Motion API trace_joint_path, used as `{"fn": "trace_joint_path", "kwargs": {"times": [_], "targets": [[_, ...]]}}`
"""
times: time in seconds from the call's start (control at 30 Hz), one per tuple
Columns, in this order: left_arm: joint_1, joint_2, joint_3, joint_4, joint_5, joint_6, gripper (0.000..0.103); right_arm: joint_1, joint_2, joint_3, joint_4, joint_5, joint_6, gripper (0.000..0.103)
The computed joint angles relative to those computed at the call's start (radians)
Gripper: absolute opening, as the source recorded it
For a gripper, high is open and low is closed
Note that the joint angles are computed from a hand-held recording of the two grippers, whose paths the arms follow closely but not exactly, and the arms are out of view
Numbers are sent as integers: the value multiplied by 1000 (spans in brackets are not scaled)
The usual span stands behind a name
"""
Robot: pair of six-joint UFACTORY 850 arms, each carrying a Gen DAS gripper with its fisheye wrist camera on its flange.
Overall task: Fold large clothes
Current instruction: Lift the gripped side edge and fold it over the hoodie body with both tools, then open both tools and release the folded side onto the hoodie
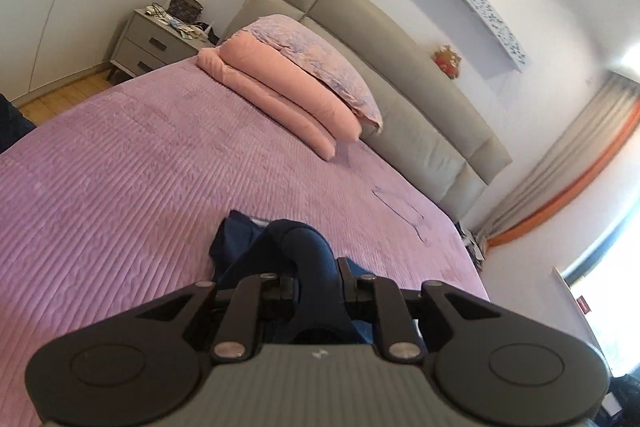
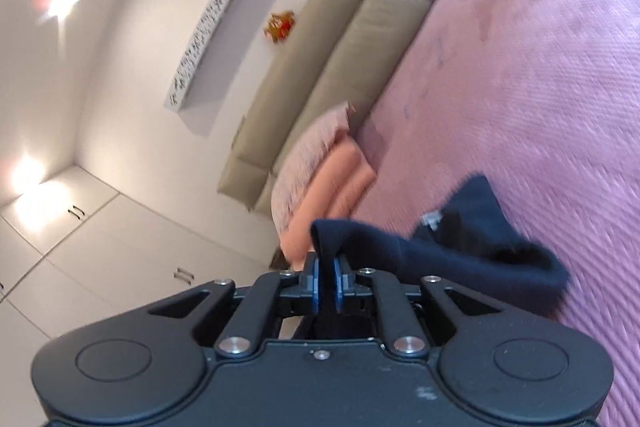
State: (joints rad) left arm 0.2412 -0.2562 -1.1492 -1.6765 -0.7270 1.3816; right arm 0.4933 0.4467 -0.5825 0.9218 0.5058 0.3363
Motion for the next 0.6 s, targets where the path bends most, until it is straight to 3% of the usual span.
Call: {"fn": "trace_joint_path", "kwargs": {"times": [0.1, 0.23, 0.33, 0.37, 0.4, 0.43, 0.47, 0.5, 0.57, 0.6], "targets": [[-50, -98, -120, 7, 68, -40, 18, -127, -118, -72, -292, -73, 174, 8], [-120, -268, -333, 60, 158, -136, 18, -263, -303, -146, -681, 4, 514, 8], [-162, -422, -552, 276, 223, -373, 20, -351, -472, -240, -837, 45, 652, 7], [-181, -469, -619, 381, 264, -464, 28, -375, -538, -288, -879, 29, 687, 9], [-201, -521, -685, 486, 313, -549, 32, -393, -613, -341, -883, 19, 697, 18], [-216, -581, -757, 590, 339, -629, 46, -403, -673, -385, -858, 18, 666, 22], [-225, -644, -835, 695, 340, -709, 61, -413, -730, -434, -848, -3, 610, 37], [-230, -691, -898, 800, 336, -793, 66, -422, -781, -492, -848, -61, 526, 55], [-237, -755, -983, 983, 337, -901, 82, -434, -856, -573, -956, -156, 421, 71], [-236, -770, -999, 1020, 328, -898, 84, -438, -882, -598, -1061, -191, 427, 75]]}}
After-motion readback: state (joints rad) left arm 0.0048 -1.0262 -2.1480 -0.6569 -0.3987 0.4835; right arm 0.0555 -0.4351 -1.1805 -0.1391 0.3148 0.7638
